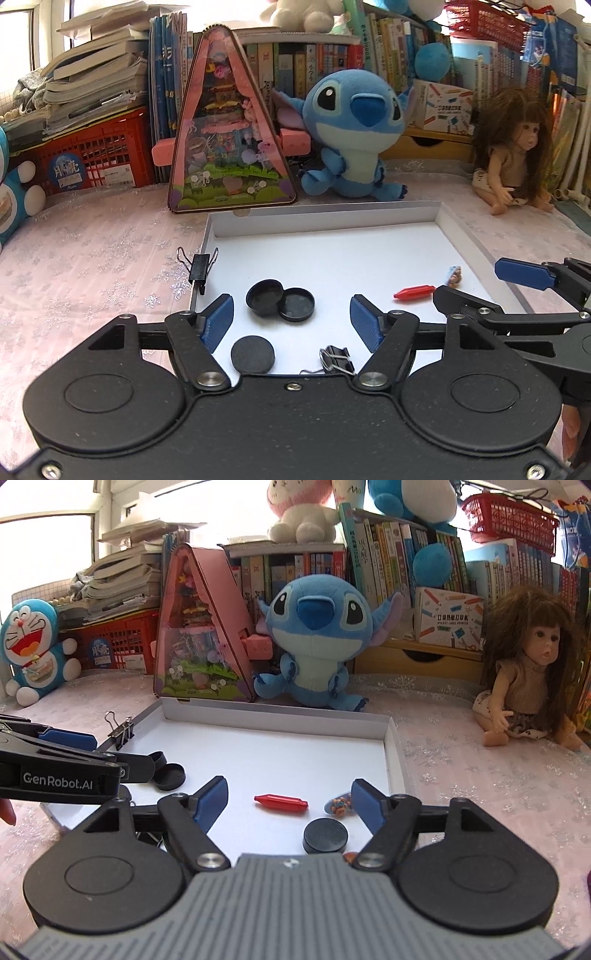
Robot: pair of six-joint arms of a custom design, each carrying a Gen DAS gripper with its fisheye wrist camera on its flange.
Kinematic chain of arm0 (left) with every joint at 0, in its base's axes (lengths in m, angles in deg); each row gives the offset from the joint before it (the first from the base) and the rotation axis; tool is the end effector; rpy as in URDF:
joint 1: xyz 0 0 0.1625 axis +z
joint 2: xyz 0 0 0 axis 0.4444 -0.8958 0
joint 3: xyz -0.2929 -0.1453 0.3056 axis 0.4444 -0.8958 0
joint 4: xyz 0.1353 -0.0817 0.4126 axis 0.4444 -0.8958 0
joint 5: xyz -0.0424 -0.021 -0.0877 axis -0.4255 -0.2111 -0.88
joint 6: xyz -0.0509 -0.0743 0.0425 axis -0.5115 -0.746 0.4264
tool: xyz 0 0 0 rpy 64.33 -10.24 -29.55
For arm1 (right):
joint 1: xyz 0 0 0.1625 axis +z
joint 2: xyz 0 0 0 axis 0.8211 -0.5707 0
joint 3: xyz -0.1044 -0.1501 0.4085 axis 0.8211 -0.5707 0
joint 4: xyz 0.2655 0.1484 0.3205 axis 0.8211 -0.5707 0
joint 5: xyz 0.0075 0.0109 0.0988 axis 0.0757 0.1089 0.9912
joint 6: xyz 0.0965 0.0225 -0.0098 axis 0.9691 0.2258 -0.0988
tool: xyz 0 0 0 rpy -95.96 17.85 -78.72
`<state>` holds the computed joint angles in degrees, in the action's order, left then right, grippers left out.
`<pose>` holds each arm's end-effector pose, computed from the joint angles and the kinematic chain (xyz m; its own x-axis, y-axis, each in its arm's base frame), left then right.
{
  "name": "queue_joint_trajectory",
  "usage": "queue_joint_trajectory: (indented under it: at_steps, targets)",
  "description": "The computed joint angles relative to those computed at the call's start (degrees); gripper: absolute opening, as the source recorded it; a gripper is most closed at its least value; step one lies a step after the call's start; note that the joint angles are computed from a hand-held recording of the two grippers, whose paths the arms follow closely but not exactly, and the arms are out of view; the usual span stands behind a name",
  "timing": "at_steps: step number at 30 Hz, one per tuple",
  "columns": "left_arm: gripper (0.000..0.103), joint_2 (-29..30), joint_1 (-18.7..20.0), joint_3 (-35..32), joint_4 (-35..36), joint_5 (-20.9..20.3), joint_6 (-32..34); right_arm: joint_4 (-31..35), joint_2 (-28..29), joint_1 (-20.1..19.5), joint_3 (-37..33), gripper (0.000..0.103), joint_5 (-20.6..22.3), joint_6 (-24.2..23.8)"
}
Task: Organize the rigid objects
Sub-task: 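Move both tools back from the tray toward the remaining items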
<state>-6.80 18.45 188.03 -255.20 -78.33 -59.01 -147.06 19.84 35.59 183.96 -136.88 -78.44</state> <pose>-0.1693 -0.4922 0.0872 -0.6572 -0.3618 -0.6612 0.3904 0.5870 -0.7092 0.1433 -0.5701 0.0711 -0.5590 -0.6384 0.5291 -0.8286 0.4058 -0.3857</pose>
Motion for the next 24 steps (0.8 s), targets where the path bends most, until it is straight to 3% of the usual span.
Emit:
queue_joint_trajectory:
  at_steps: [8, 24]
  targets:
    - [0.071, -1.1, -3.4, 3.6, 1.2, 0.1, -3.7, 0.2, -3.3, -1.3, 3.6, 0.085, 3.1, -1.9]
    - [0.072, -3.6, -8.5, 9.4, 12.0, -3.1, -17.5, 1.7, -8.8, -5.1, 10.0, 0.087, 6.0, -6.1]
